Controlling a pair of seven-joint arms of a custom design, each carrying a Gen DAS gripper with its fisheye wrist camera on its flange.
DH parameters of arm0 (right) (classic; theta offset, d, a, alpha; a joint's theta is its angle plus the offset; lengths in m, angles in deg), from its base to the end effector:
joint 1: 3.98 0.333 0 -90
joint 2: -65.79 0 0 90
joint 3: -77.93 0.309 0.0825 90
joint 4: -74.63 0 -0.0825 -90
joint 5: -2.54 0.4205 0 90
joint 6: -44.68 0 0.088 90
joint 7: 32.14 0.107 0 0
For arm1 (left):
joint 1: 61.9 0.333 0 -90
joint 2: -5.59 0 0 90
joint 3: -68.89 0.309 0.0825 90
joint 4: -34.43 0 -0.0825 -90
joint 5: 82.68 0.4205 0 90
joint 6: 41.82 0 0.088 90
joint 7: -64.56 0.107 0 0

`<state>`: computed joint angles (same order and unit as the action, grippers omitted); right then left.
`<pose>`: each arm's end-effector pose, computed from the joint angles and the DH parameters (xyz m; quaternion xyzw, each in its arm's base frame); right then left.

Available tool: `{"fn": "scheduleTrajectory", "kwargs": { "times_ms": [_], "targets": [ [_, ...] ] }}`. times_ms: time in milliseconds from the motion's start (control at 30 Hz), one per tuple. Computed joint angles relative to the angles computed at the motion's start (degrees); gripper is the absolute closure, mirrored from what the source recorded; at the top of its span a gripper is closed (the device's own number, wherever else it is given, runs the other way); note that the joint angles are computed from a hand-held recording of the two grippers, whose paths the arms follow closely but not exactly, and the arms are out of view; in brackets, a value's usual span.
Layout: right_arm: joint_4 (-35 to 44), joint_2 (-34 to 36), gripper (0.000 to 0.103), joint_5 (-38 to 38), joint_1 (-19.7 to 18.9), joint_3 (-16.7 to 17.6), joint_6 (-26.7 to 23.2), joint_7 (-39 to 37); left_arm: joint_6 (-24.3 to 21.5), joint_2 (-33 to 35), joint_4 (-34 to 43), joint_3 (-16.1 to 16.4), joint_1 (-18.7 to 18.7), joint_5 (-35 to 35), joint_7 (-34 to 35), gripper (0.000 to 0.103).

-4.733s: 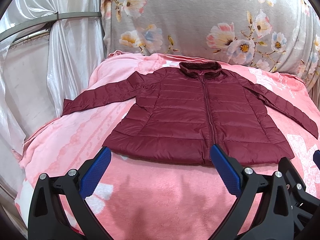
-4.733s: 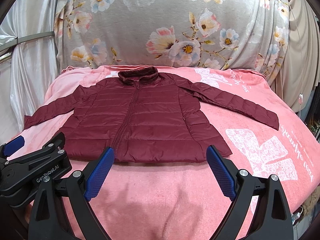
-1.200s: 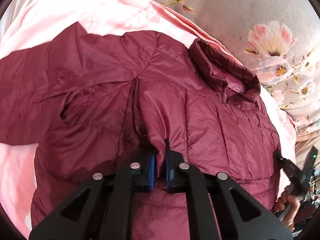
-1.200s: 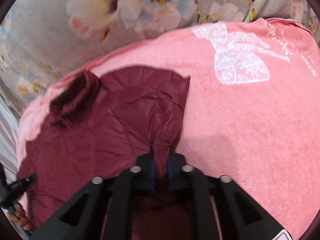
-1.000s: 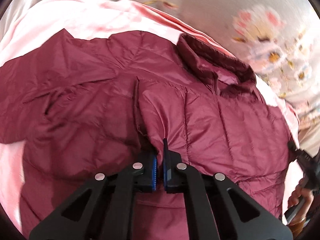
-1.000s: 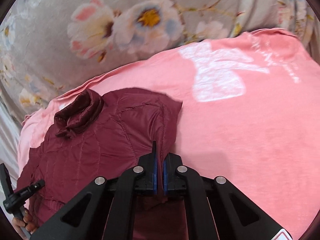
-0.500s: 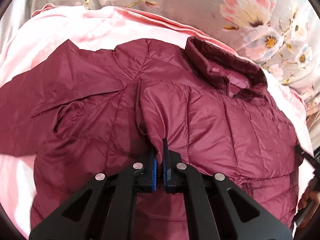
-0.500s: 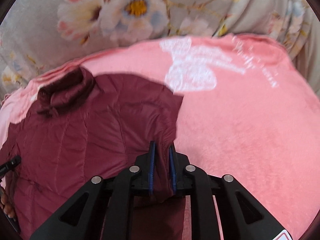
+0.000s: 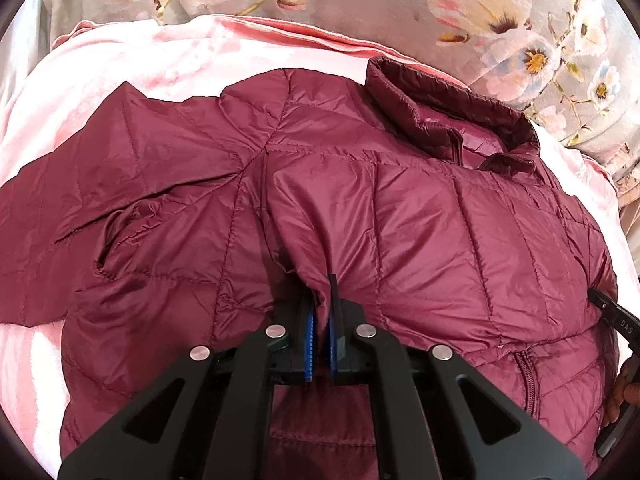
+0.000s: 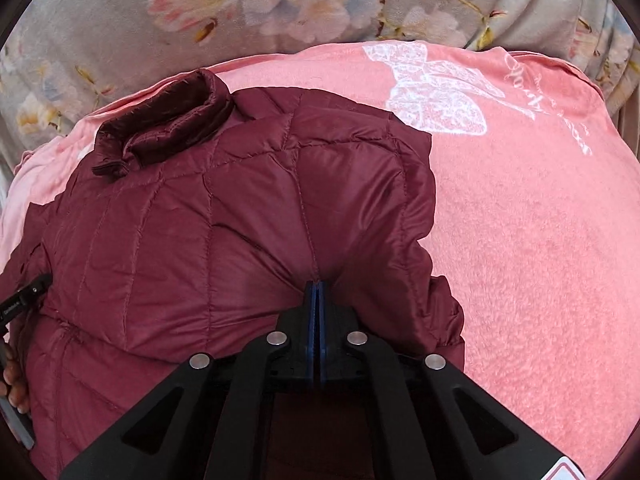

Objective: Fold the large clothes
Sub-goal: 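Lay the held sleeve across the jacket body with the right tool while the left tool pins the body, then open both tools and release the jacket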

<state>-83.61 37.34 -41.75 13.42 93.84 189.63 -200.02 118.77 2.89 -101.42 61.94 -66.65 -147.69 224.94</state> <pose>0.3469 0.2234 0.3479 -0.4336 0.8396 -0.2546 0.2054 0.5372 -0.0673 0.3438 -0.5051 0.7871 -0.3348 0.1151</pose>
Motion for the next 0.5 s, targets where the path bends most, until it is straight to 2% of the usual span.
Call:
{"fn": "scheduleTrajectory", "kwargs": {
  "times_ms": [333, 400, 433, 467, 500],
  "targets": [
    [-0.1, -0.2, 0.103, -0.4, -0.1, -0.2, 0.2, 0.0, -3.1, -0.4, 0.2, 0.8, 1.1, -3.3, 1.9, 0.097],
    [-0.6, -0.9, 0.103, -0.1, 0.0, -0.5, 0.9, -0.3, -4.1, -1.5, -0.6, 1.4, 1.7, -3.5, 2.2, 0.090],
    [-0.7, -1.5, 0.103, 0.7, 0.4, -0.6, -0.1, -1.0, -4.3, -2.4, -1.3, 1.8, 2.1, -2.9, 1.8, 0.079],
    [-0.2, -2.3, 0.097, 2.2, 1.3, -0.1, -2.8, -1.8, -4.8, -4.0, -2.4, 2.5, 2.7, -2.9, 2.0, 0.066],
    [0.3, -2.9, 0.090, 3.1, 2.0, 0.7, -5.6, -2.0, -5.7, -5.7, -3.5, 3.7, 3.3, -3.8, 3.3, 0.060]
  ]
}}
